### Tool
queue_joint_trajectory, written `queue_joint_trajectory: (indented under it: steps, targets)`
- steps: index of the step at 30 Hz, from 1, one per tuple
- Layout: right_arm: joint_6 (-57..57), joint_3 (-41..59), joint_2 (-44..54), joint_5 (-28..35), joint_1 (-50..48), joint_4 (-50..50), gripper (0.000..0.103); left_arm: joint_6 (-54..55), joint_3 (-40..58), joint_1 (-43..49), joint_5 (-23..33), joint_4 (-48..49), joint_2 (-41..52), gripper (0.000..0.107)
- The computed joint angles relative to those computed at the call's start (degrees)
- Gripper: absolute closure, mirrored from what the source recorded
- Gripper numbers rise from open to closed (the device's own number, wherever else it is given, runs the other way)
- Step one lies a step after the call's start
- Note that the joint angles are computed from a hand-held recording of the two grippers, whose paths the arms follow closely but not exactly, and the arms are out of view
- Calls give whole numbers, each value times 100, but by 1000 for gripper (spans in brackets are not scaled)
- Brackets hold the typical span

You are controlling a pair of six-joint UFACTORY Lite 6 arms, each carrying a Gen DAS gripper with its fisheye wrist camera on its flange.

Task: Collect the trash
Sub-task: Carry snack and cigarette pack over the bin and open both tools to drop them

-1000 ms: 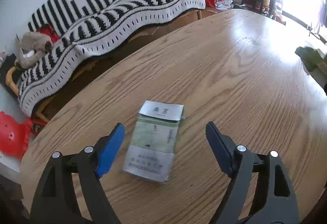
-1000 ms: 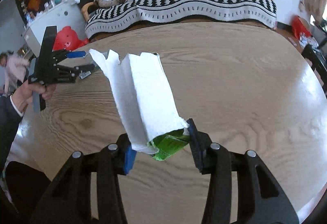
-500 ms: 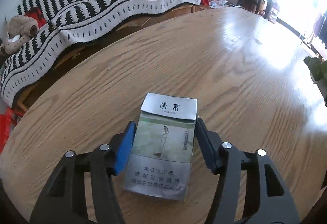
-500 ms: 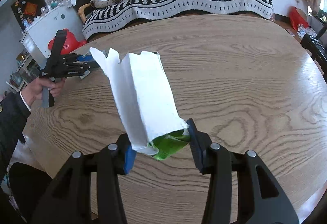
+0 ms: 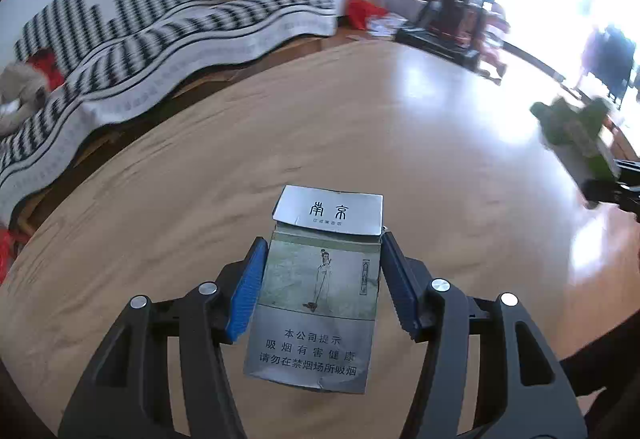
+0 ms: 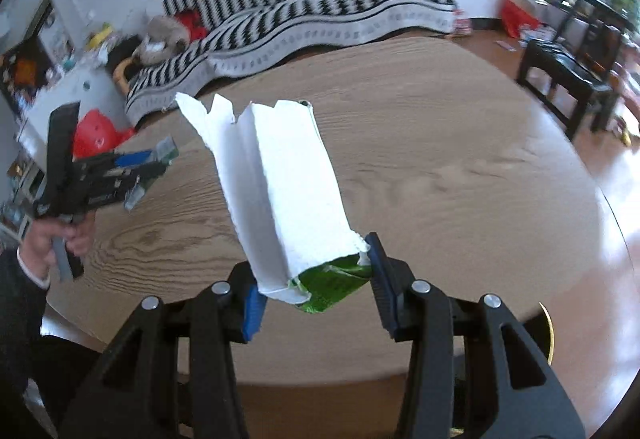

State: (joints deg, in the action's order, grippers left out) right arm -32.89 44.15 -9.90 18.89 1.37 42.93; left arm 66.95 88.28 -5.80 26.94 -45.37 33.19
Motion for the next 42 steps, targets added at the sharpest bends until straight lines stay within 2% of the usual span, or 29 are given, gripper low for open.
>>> queue_joint_trajectory:
  steps: [5,9,12,14,17,19,22,26,33,42]
  targets:
    - [209,-1089,-1648,619,-1386,-758,58,-554,-1150,-1274,-478,-124,-1088,51]
    - [-1080,-1689,-2466,1443,-3086,-293,58,-1925,-1399,-2474,-964,642,-1395,51]
    - [-2090,-1993,-2660,1884,-4258,91,58,-2664,-1172,-3234,-1047,667,-1173,51]
    - [-2885,-2139,-2565,2225,-5210,357,58,-3022,-1144,-3657,-1331,784,-1022,51]
    - [-3580,-2218,-2228,2157,-5930,490,58,-3521,-930,-4199,-1661,981,-595,51]
    - [-4064,-2200,-1946,2156,-6357,642,58,-3338,-768,-4412,-1727,668,-325,51]
    - [-4493,-2223,-1597,2068,-6744,778,58,-2357,-594,-4688,-1888,-379,119,51]
    - [-4725,-2139,-921,1925,-6967,845,58,-1936,-253,-4807,-1786,-823,661,51]
    - [-4735,-1895,-14,1748,-7095,867,58,-2560,517,-4828,-1646,-166,1635,50]
    - [-4503,-1705,321,1667,-6963,825,57,-3022,726,-4936,-1770,332,1900,50]
